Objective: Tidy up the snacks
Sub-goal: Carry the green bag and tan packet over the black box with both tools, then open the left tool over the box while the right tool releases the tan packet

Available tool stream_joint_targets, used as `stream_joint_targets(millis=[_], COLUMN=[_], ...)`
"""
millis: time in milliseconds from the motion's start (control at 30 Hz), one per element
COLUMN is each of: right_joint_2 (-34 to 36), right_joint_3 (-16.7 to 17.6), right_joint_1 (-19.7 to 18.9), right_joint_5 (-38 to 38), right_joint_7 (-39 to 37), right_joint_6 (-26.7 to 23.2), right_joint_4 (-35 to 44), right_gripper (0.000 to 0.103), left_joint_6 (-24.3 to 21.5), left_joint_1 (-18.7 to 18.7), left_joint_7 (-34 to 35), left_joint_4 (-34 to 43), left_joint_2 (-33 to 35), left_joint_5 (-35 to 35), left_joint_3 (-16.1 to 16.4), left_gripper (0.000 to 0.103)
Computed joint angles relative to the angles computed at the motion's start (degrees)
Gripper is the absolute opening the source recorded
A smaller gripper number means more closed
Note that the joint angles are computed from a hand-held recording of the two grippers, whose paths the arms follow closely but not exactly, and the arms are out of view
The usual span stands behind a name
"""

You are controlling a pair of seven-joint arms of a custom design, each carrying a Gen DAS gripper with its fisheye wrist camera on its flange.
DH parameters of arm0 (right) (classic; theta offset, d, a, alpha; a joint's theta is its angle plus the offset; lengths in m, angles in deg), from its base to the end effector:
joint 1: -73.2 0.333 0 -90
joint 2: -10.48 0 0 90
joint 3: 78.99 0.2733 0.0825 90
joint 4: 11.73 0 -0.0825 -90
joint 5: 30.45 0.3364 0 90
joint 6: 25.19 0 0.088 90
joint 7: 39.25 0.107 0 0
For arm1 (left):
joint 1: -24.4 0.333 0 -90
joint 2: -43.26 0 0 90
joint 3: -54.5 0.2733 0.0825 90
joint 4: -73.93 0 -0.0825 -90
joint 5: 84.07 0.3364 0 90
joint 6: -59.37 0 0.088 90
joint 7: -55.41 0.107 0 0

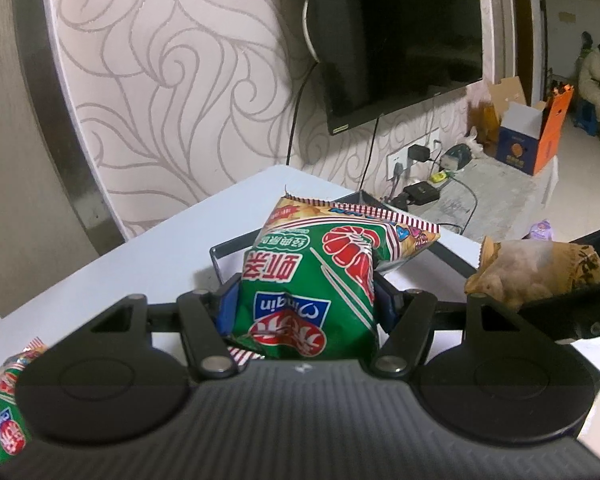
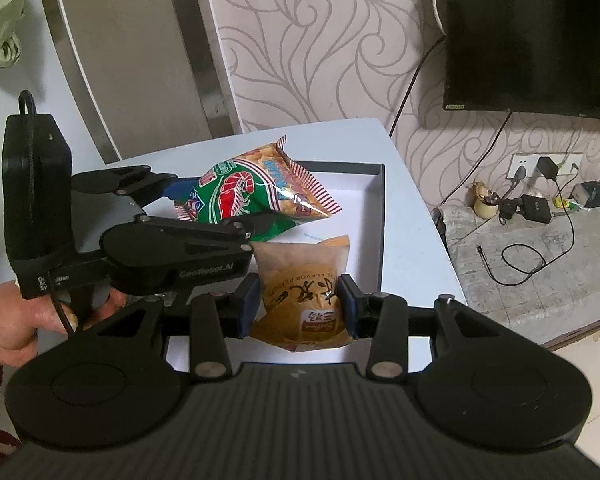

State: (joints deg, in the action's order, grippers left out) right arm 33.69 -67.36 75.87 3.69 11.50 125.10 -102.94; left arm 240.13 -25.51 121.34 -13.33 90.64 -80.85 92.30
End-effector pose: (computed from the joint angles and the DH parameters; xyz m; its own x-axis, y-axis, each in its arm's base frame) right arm 0.6429 0.1296 0.4524 0.5037 -0.8440 -0.1841 -0.6805 -0.2564 -0.6864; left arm 0.6389 -0.2740 0.3463 -0.1650 -0.9719 -0.1679 -0.5159 0.2302 -0.8252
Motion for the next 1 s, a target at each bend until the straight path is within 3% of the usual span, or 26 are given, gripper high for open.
stream_joint_targets(millis=[200, 400, 633, 1000], right_joint_2=[3.92, 8.09, 10.64, 11.32], right_joint_3=[-0.09, -0.05, 0.67, 0.55], right_joint_1=[0.06, 0.53, 0.87, 1.47], right_joint_5=[-2.19, -5.61, -8.37, -10.64], right_joint_7=[0.72, 3.08, 3.1, 4.68], right_joint_6=[-2.42, -4.94, -6.96, -7.14], right_joint_4=[4.65, 9.39, 11.86, 12.85], right_gripper=[0.048, 0.048, 0.048, 0.048], left_joint_6=[-3.61, -3.54, -6.36, -6.77], left_joint_1=[0.61, 1.78, 6.78, 9.02], left_joint_7=[-3.53, -6.99, -7.42, -11.82], left_joint_4=[3.47, 4.85, 9.94, 10.8], left_joint_2=[2.56, 3.15, 3.73, 3.04], left_joint_5=[1.96, 5.73, 10.06, 17.85], left_joint_3=[1.07, 0.96, -4.49, -7.45], left_gripper=[0.067, 0.067, 0.068, 0.07])
